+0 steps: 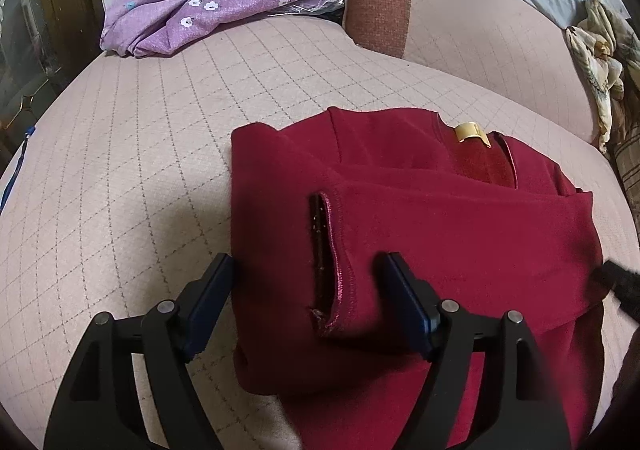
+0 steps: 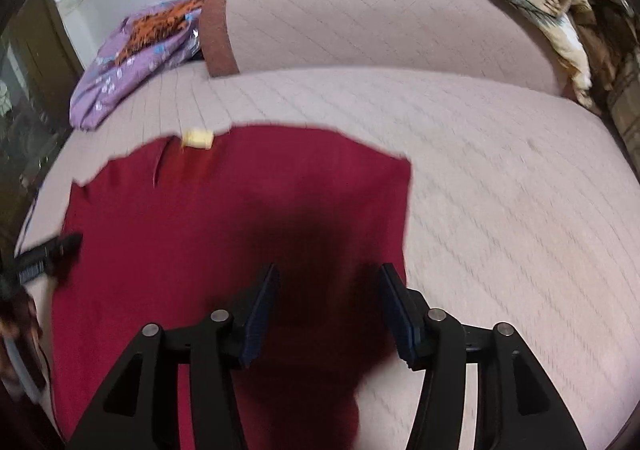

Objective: Fold small clothes
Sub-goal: 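Press and straighten the folded sweater side with the right gripper, then move both grippers to the sweater hem, opposite the collar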

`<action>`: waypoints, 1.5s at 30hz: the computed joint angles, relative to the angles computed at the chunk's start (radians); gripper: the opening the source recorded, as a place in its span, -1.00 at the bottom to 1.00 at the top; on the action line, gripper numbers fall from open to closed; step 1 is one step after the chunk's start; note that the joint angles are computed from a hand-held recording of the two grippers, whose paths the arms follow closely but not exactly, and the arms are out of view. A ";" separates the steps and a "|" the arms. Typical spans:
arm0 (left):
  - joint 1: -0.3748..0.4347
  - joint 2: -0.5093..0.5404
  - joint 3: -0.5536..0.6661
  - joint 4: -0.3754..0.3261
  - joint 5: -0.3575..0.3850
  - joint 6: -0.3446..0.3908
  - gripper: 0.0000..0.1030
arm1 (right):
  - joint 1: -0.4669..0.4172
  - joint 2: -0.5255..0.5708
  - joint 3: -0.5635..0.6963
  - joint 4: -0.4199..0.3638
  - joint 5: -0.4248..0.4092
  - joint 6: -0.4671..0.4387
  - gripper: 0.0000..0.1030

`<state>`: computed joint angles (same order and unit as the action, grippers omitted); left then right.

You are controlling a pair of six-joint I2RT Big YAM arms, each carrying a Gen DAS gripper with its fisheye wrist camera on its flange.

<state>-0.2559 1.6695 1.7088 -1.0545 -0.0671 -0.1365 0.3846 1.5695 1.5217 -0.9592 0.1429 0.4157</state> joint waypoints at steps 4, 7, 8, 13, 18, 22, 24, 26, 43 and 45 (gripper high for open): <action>-0.010 -0.016 -0.020 0.016 -0.028 0.005 0.50 | 0.021 0.008 -0.032 -0.030 0.105 -0.041 0.05; -0.010 -0.045 -0.040 0.012 -0.016 0.004 0.50 | -0.001 -0.015 -0.031 -0.038 0.024 0.027 0.06; -0.009 -0.053 -0.046 0.007 -0.010 -0.003 0.50 | -0.004 -0.038 -0.044 -0.033 0.012 0.035 0.06; -0.021 -0.108 -0.077 -0.039 -0.006 -0.025 0.53 | 0.005 -0.158 -0.120 -0.030 -0.062 0.055 0.21; -0.030 -0.196 -0.165 -0.046 0.010 -0.022 0.58 | 0.038 -0.235 -0.179 -0.064 -0.086 0.057 0.26; -0.030 -0.280 -0.249 -0.066 0.044 -0.017 0.58 | 0.054 -0.307 -0.253 -0.061 -0.108 0.118 0.33; -0.030 -0.322 -0.286 -0.069 0.055 -0.012 0.58 | 0.051 -0.332 -0.285 -0.057 -0.151 0.164 0.34; -0.032 -0.358 -0.317 -0.070 0.047 -0.013 0.58 | 0.059 -0.357 -0.316 -0.049 -0.173 0.190 0.34; -0.020 -0.544 -0.473 -0.140 0.043 -0.020 0.58 | 0.197 -0.467 -0.429 -0.114 -0.133 0.271 0.43; -0.012 -0.554 -0.480 -0.151 0.065 -0.020 0.58 | 0.204 -0.478 -0.438 -0.118 -0.125 0.282 0.43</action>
<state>-0.2674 1.1150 1.2293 -1.2053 -0.0016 -0.1564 0.5889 1.0916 1.0840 -1.0772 0.0175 0.6981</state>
